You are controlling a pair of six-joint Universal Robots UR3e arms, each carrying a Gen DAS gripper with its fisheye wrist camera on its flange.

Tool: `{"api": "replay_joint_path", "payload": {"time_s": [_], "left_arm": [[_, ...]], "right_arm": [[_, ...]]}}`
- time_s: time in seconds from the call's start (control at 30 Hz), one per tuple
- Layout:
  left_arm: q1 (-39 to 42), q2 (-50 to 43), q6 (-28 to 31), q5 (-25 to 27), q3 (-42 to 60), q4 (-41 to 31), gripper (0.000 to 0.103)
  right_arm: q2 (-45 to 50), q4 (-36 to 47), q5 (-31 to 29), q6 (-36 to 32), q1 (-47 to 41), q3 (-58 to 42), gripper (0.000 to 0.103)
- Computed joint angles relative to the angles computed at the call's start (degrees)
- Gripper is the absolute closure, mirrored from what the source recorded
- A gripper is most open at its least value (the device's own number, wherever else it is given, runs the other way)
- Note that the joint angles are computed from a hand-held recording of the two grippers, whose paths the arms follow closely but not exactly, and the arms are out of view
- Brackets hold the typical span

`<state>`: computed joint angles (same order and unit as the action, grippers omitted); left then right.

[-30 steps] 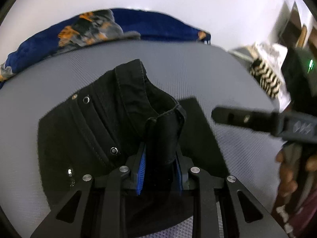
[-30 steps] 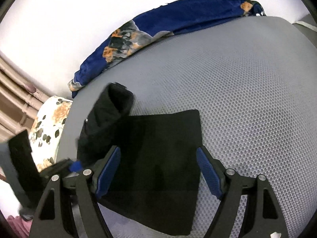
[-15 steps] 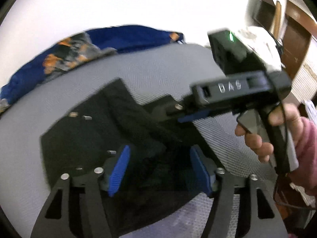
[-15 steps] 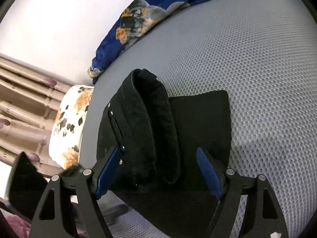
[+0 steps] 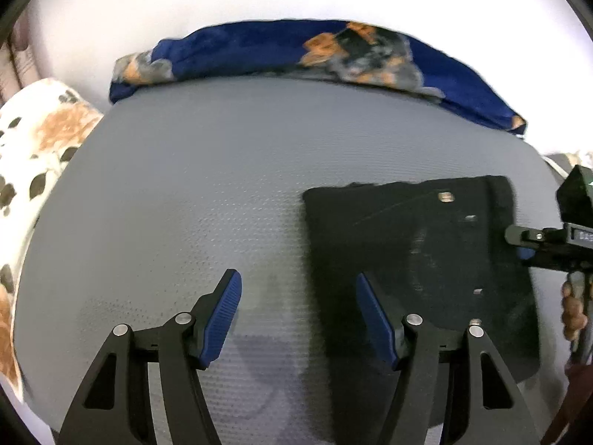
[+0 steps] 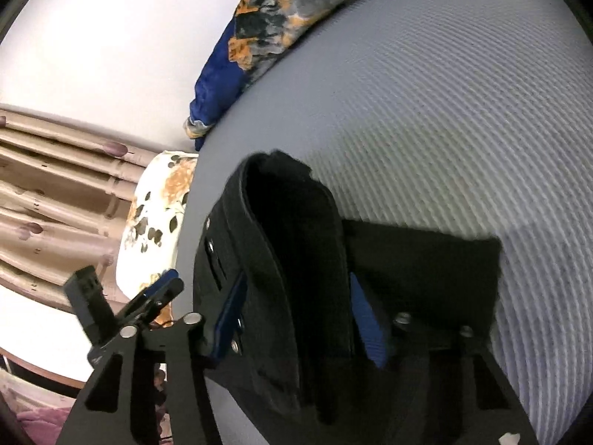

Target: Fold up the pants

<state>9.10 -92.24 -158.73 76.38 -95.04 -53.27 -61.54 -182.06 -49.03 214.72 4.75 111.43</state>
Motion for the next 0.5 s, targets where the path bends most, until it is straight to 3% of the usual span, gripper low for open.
{"api": "replay_joint_path", "payload": {"time_s": [0.03, 0.1, 0.17, 0.5], "left_arm": [[0.07, -0.19, -0.12, 0.66, -0.2, 0.0, 0.038], [0.21, -0.81, -0.18, 1.26, -0.33, -0.24, 0.038], [-0.28, -2.35, -0.7, 1.42, 0.16, 0.06, 0.038], [-1.18, -0.22, 1.25, -7.08, 3.07, -4.59, 0.038]], "right_arm": [[0.58, 0.83, 0.19, -0.46, 0.16, -1.16, 0.06], [1.95, 1.56, 0.11, 0.45, 0.97, -3.43, 0.082], [0.79, 1.86, -1.7, 2.12, 2.08, -3.39, 0.089], [-21.75, 11.29, -20.39, 5.25, 10.47, 4.65, 0.093]]}}
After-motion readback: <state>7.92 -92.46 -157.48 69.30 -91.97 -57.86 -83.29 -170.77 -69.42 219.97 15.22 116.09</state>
